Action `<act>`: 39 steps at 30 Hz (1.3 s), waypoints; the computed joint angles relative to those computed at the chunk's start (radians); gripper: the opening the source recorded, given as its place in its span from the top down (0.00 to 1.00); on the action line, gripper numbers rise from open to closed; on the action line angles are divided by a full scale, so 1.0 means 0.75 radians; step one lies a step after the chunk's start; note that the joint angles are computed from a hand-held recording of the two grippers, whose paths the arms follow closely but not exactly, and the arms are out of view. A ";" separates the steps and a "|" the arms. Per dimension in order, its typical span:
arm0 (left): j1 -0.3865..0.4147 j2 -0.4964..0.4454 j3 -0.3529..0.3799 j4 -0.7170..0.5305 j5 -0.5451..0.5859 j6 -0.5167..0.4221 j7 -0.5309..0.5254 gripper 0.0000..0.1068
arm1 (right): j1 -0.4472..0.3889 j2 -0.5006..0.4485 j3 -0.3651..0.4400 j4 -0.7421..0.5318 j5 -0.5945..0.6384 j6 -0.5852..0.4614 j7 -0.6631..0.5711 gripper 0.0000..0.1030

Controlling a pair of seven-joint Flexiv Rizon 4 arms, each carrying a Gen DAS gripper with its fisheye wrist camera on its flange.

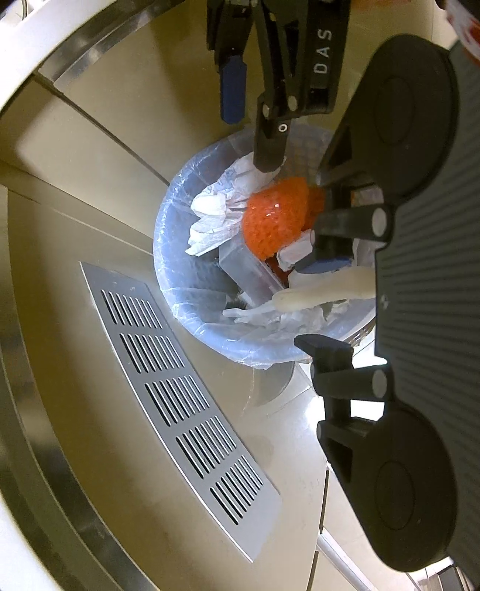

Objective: Collect trash
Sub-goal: 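Open both tools to drop the toothbrush and mesh bag into the wastebasket, then move both tools back up to the counter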

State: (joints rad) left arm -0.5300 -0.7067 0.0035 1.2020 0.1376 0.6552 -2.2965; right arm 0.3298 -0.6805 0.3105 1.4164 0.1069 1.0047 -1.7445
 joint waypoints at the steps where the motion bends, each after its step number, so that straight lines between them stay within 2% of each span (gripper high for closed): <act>1: -0.001 0.004 0.000 0.003 0.002 0.003 0.000 0.70 | 0.000 0.005 -0.001 0.006 -0.001 0.002 -0.001 0.42; 14: -0.016 0.094 0.006 0.041 0.052 0.070 -0.002 0.68 | -0.020 0.115 0.014 0.027 0.036 -0.029 -0.056 0.42; 24: -0.028 0.176 -0.001 0.023 0.110 0.167 0.035 0.63 | -0.086 0.270 0.079 0.087 0.161 0.140 -0.254 0.42; 31: -0.045 0.164 0.007 -0.097 0.143 0.194 0.087 0.60 | -0.091 0.322 0.053 0.077 0.214 0.308 -0.265 0.42; 35: -0.054 0.105 0.025 -0.227 0.160 0.191 0.103 0.57 | -0.085 0.298 0.013 0.035 0.157 0.371 -0.214 0.42; 39: -0.061 0.007 0.056 -0.414 0.167 0.142 0.106 0.54 | -0.085 0.218 -0.033 -0.064 0.053 0.375 -0.168 0.42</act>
State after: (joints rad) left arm -0.5756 -0.7018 0.0458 0.8914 0.2626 0.7617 -2.2168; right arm 0.2663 -0.5170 0.2854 1.3687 0.1467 1.2859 -1.8705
